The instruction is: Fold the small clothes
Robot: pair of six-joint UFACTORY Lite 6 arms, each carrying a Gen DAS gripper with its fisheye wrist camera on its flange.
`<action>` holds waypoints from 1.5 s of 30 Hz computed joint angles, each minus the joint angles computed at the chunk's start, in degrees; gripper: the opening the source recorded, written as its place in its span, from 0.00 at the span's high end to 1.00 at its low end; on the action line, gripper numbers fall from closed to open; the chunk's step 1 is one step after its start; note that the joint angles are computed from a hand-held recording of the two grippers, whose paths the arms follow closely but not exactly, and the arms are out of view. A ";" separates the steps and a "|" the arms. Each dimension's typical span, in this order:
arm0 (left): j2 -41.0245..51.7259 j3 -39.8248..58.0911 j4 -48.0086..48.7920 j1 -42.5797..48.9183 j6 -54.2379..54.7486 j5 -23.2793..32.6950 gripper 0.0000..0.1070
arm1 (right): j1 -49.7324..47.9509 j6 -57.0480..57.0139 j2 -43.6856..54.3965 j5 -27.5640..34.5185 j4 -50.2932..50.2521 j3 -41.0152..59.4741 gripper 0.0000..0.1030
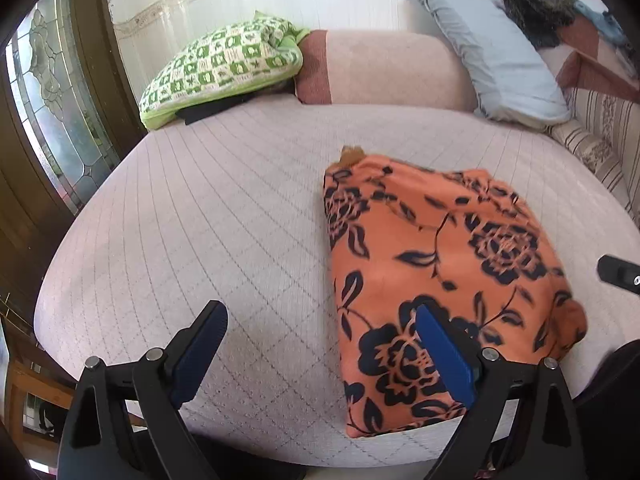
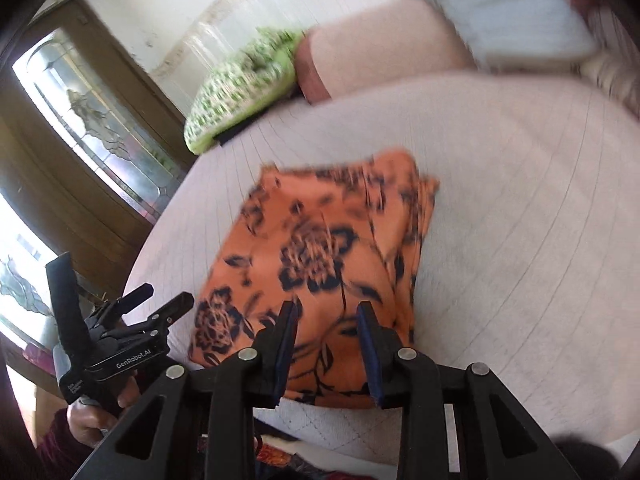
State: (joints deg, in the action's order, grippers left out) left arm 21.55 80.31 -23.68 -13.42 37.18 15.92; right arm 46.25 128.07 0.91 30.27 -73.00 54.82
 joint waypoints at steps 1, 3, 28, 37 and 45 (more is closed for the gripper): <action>-0.71 -0.04 0.33 -0.08 -0.60 0.21 0.10 | 0.98 -2.91 0.19 2.96 1.97 2.09 0.61; -2.49 -0.28 1.74 -0.40 -2.48 0.39 0.10 | 3.26 -3.39 -1.86 7.57 2.06 2.64 0.41; -13.82 1.87 15.29 -1.29 -19.08 7.91 0.10 | 14.25 -15.29 8.06 25.87 7.11 22.35 0.39; -13.03 2.74 16.98 -0.69 -21.20 8.20 0.10 | 14.99 -16.95 9.60 26.55 7.84 25.02 0.39; -12.33 3.18 17.74 -0.15 -21.59 7.90 0.10 | 14.74 -17.58 10.35 25.30 7.94 25.80 0.39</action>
State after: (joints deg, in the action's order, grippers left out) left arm 9.22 83.49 -5.94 -13.57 15.59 23.83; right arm 60.99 110.50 11.26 55.56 -65.06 80.62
